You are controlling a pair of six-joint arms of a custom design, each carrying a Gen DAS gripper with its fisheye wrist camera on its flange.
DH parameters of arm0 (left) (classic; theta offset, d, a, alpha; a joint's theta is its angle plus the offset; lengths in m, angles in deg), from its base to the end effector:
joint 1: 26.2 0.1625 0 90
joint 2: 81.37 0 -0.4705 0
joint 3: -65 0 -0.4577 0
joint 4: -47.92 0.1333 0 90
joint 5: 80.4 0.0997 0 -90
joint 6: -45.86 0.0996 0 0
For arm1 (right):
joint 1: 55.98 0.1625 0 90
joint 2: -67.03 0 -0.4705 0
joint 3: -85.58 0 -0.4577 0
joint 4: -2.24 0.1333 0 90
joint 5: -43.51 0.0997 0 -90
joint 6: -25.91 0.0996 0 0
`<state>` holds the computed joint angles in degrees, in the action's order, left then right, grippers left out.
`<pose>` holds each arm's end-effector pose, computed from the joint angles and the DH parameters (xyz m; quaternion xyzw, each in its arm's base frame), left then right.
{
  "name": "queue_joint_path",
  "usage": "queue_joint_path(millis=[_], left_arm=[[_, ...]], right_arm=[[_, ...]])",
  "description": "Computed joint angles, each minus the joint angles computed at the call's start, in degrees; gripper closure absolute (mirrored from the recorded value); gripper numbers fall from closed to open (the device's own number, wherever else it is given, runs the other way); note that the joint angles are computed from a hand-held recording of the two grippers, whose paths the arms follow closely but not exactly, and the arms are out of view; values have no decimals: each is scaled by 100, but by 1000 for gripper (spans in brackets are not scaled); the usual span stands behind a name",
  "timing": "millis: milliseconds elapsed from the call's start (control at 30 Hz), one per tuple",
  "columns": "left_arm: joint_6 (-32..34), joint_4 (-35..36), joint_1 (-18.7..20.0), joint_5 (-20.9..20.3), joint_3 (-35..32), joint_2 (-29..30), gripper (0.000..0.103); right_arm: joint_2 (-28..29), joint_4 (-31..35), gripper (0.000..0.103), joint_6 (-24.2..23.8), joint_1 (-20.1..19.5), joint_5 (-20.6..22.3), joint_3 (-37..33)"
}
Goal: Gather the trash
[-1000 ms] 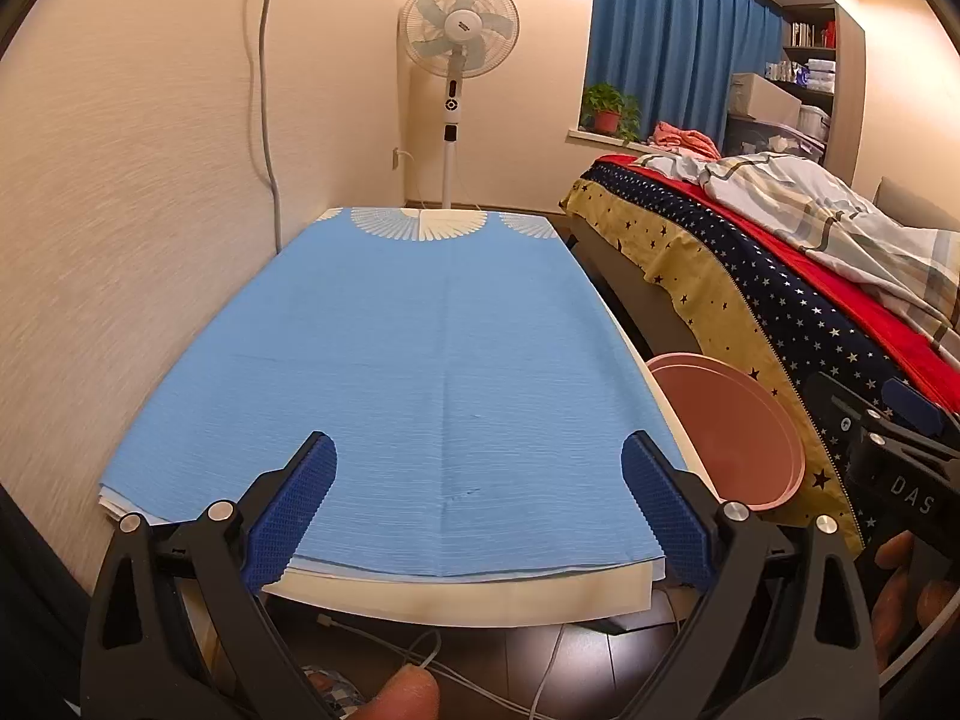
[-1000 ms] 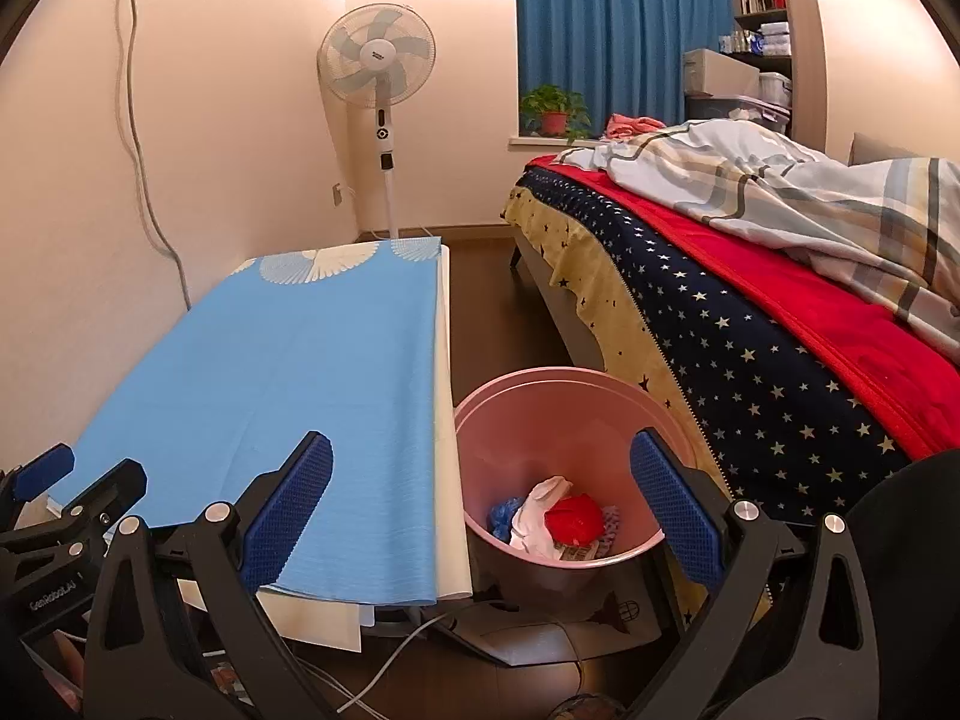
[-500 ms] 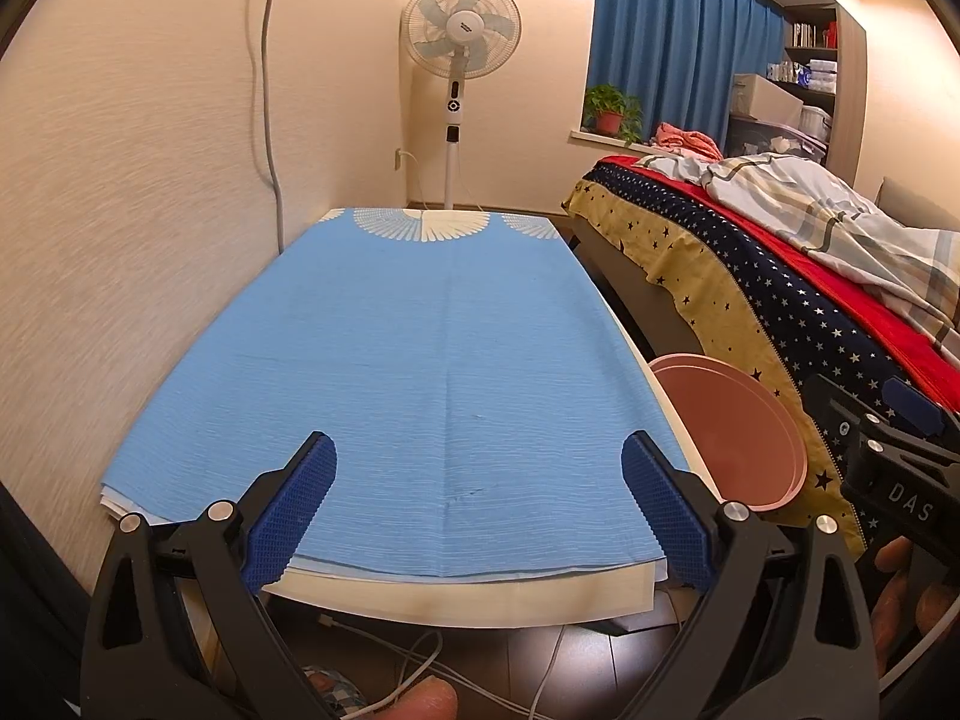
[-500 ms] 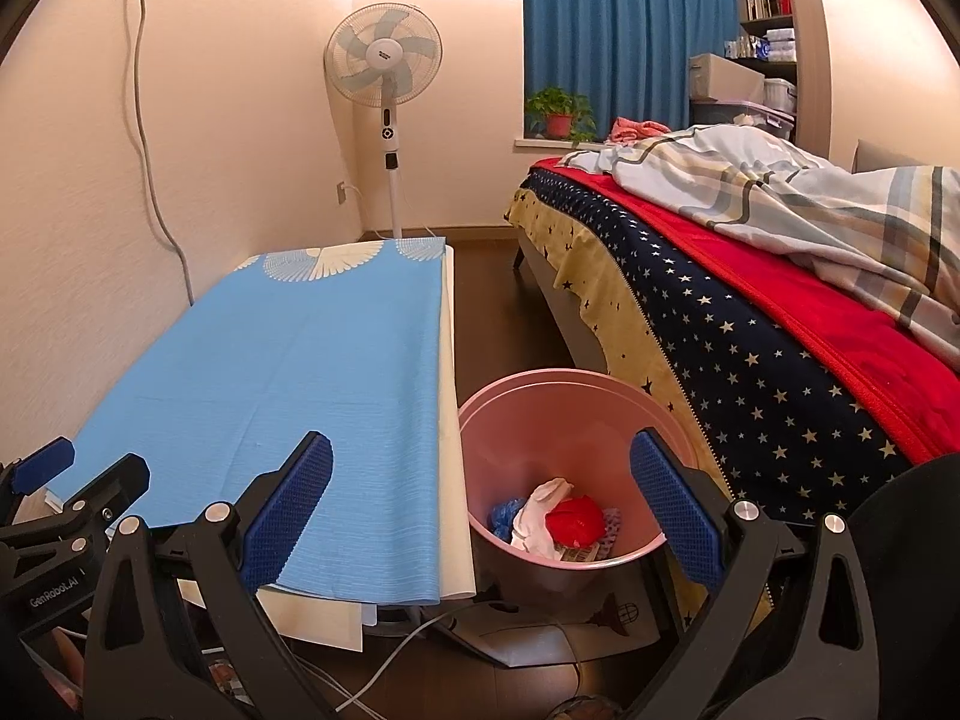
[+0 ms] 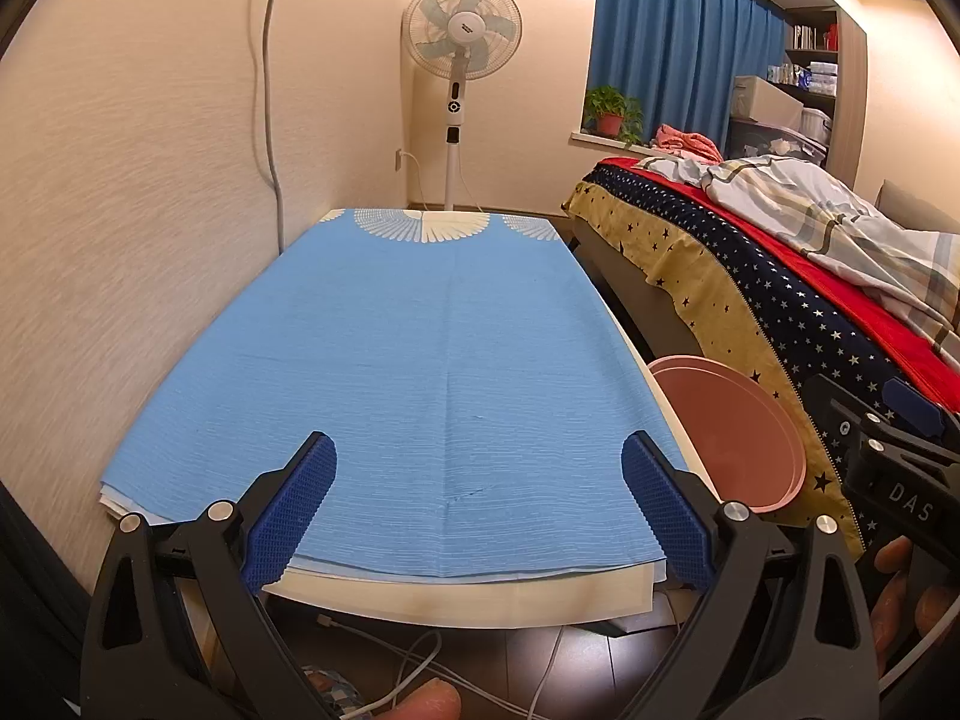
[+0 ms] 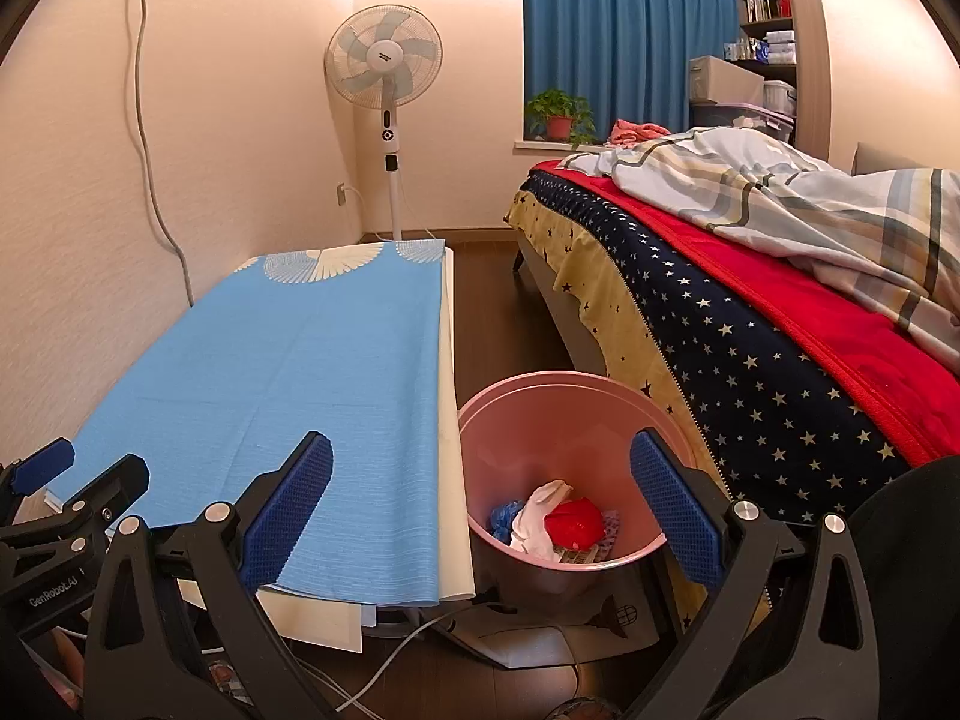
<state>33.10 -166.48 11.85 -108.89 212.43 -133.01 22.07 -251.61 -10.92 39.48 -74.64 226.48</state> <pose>-0.1443 -0.3934 0.0821 0.1602 0.8269 -0.4445 0.3050 0.1244 -0.3944 0.0991 0.1635 -0.7994 0.4671 0.3407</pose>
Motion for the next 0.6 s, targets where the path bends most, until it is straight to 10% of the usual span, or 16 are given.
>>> queue_joint_path(millis=[600], left_arm=[[29, -46, 9, 12, -20, -4, 10]], right_arm=[[-75, 29, 5, -33, 71, -55, -5]])
